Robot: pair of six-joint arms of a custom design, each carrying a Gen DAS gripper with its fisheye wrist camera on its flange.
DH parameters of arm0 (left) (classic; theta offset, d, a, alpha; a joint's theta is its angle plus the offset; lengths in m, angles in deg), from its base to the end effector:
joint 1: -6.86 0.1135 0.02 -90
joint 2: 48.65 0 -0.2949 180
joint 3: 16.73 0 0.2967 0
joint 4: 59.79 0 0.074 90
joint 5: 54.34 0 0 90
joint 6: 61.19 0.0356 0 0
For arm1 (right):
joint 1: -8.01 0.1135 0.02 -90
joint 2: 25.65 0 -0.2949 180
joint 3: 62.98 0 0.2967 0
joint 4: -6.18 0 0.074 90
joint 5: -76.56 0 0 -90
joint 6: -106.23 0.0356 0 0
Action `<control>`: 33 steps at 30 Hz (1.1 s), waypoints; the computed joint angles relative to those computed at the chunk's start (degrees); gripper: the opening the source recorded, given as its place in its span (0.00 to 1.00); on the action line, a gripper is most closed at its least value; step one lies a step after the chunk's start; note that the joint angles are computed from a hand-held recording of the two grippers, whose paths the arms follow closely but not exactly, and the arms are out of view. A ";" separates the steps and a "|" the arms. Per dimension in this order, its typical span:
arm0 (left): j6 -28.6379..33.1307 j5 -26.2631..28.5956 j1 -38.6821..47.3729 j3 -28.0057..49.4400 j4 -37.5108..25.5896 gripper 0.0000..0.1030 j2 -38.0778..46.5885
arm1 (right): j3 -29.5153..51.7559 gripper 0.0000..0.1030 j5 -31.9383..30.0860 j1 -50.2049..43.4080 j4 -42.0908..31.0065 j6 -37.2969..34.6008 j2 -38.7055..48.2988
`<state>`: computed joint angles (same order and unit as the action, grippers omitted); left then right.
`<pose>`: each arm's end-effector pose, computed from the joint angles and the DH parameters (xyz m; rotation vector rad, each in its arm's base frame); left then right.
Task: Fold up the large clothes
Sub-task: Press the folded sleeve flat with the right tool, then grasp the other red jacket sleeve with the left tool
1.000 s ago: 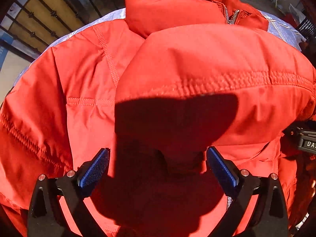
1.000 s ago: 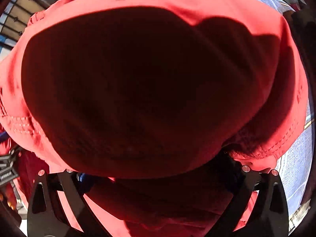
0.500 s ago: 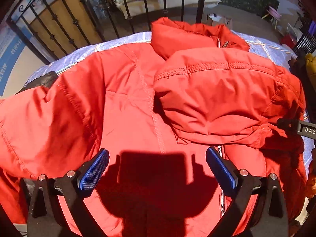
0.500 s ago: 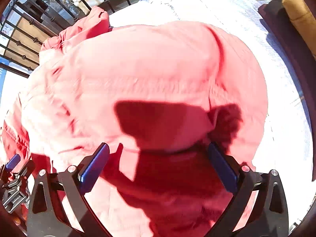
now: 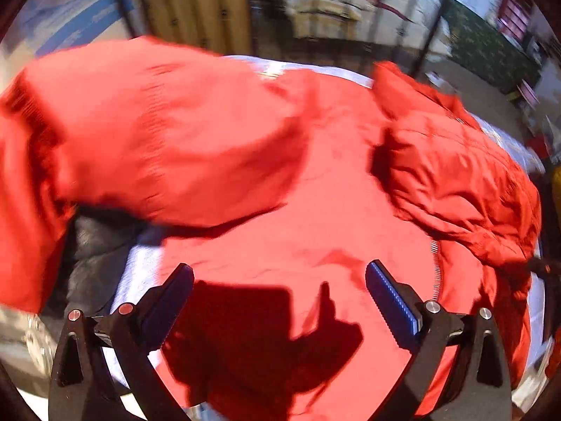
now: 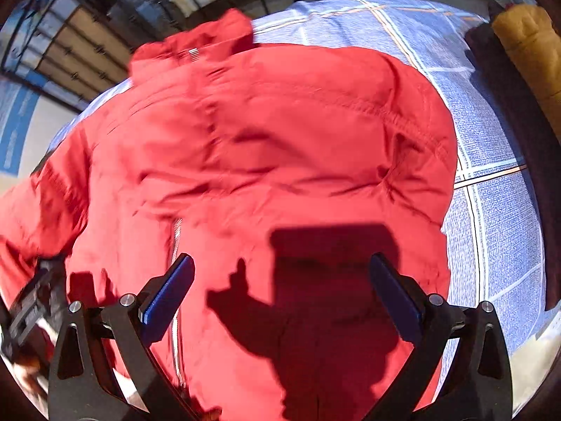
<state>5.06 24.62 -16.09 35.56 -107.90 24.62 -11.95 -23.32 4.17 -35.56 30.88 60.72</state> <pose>0.2338 -0.0916 0.1879 -0.0678 2.7309 0.0426 0.2676 -0.0118 0.1299 0.4410 2.8870 0.2824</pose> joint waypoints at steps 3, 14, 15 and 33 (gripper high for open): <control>-0.46 -1.67 8.07 -3.96 -3.09 0.94 -8.62 | -0.82 0.95 -0.01 2.39 -2.41 -0.89 -4.15; 16.71 -5.03 39.52 -9.92 -3.89 0.89 -25.06 | -0.88 0.95 3.16 13.41 -4.31 0.44 -11.20; 18.70 -3.34 41.71 -9.69 -2.49 0.82 -24.23 | -0.75 0.95 3.33 14.11 -4.31 0.68 -11.15; 29.38 15.31 61.03 33.80 -9.76 0.03 2.14 | -2.62 0.95 1.66 10.99 -3.41 3.13 -11.86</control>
<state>34.44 39.93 44.93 69.36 -117.66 26.75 -14.57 -21.65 15.16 -38.97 34.01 48.86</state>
